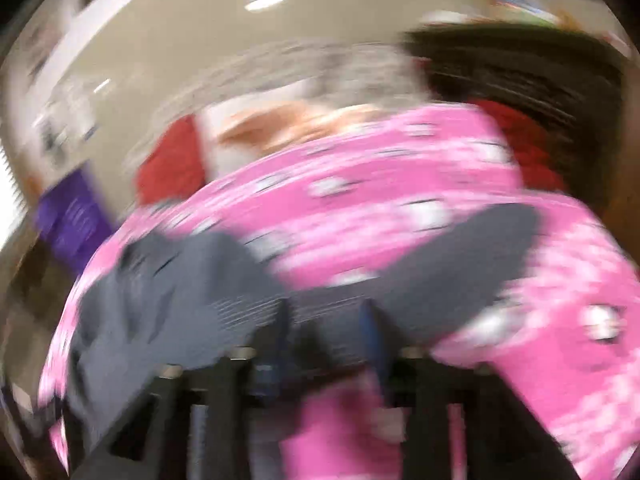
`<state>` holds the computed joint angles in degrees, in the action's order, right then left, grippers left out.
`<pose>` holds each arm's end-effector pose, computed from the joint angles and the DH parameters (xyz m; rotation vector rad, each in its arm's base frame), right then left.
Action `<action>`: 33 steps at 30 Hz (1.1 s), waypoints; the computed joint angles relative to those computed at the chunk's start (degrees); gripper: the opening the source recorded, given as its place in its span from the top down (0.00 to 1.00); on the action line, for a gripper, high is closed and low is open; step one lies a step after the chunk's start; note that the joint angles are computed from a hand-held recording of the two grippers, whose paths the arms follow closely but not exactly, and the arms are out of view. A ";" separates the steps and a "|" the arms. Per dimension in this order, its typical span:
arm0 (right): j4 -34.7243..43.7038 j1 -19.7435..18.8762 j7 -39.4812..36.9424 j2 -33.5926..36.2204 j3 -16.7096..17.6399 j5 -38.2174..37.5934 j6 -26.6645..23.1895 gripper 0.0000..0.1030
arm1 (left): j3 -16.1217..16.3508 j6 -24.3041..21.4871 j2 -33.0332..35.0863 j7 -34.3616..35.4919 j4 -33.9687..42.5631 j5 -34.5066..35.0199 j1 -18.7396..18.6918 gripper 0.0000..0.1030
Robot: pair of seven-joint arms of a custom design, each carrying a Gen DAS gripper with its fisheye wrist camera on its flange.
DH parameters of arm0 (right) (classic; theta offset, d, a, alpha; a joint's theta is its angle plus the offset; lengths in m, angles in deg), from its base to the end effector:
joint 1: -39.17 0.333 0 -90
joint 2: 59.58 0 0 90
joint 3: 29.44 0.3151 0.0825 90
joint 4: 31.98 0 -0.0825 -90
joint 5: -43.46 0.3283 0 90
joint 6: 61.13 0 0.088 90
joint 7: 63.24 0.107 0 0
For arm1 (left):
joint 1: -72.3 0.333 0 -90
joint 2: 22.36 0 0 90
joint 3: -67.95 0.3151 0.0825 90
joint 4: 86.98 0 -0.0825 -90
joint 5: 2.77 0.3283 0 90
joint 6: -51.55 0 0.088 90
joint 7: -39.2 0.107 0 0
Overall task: Fold large clothes
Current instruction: 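Grasp the coat's other side edge with the right tool and lift it, then fold the held side edge over the body and open the right tool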
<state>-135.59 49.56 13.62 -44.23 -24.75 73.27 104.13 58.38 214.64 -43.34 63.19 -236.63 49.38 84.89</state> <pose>0.6118 0.1292 0.5111 -1.6627 1.6122 -0.3632 0.3953 -0.0243 0.4569 -2.0249 1.3553 -0.4741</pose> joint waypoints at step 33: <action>-1.15 -5.97 20.22 -8.59 -8.08 -12.25 1.59 0.97 | -0.04 5.35 0.85 -2.94 -4.44 -3.59 2.35 0.26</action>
